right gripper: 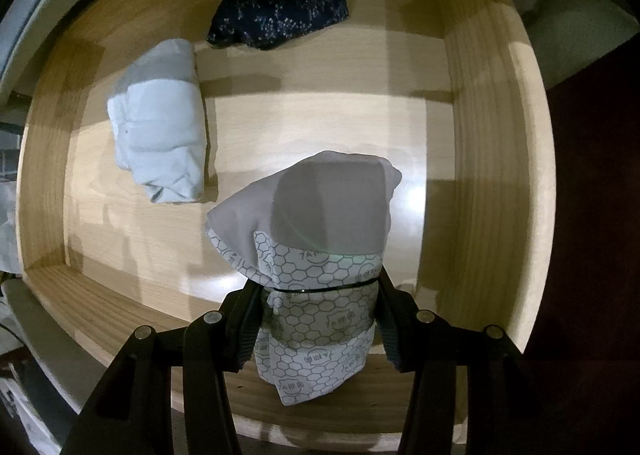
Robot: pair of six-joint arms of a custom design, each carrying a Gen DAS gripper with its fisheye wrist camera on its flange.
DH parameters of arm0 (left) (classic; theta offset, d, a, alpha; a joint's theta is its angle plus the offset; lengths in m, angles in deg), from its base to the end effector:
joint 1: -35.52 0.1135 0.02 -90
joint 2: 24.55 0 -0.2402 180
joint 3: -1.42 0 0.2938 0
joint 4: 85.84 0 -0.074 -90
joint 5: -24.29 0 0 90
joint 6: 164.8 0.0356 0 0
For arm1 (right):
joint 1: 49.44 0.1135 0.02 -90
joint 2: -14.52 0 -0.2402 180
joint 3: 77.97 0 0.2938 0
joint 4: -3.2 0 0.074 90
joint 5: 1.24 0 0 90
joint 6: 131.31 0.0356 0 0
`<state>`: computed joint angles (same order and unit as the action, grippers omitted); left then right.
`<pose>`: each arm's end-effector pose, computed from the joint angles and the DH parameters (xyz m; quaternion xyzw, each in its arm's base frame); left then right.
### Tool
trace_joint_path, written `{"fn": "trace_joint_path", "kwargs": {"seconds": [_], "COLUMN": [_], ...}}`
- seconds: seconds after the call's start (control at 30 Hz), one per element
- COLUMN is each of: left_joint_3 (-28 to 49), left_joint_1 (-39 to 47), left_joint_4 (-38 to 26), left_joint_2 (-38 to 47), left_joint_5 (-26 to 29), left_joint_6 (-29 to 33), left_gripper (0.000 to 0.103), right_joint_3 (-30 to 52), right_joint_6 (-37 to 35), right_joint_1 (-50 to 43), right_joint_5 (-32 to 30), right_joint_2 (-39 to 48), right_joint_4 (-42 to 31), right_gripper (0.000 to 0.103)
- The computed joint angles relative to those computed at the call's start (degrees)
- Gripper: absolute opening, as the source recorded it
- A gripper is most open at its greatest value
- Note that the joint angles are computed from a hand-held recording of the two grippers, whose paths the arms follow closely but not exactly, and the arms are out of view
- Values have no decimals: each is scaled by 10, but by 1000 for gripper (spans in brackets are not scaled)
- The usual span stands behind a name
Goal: Take underwear out of drawer
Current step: 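Lift the hexagon-print item out of the drawer with the right gripper toward the box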
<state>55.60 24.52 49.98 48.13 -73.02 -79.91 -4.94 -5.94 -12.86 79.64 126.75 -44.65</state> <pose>0.2730 -0.0485 0.1525 0.0348 0.9692 0.0283 0.2420 0.2730 0.2096 0.0412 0.0126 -0.9964 -0.0794 0.0259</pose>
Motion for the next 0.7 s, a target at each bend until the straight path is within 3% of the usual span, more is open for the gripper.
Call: {"fn": "trace_joint_path", "kwargs": {"seconds": [0.2,0.37,0.7], "left_joint_3": [-38,-54,-72], "left_joint_1": [-20,-4,12], "left_joint_4": [49,76,105], "left_joint_2": [25,41,45], "left_joint_5": [-28,-21,-20], "left_joint_6": [-41,-59,-75], "left_gripper": [57,57,57], "right_joint_3": [-25,-55,-106], "right_joint_6": [7,15,31], "right_joint_1": [3,23,45], "right_joint_5": [9,60,158], "right_joint_2": [-32,-90,-276], "right_joint_4": [19,32,28], "right_gripper": [47,47,47]}}
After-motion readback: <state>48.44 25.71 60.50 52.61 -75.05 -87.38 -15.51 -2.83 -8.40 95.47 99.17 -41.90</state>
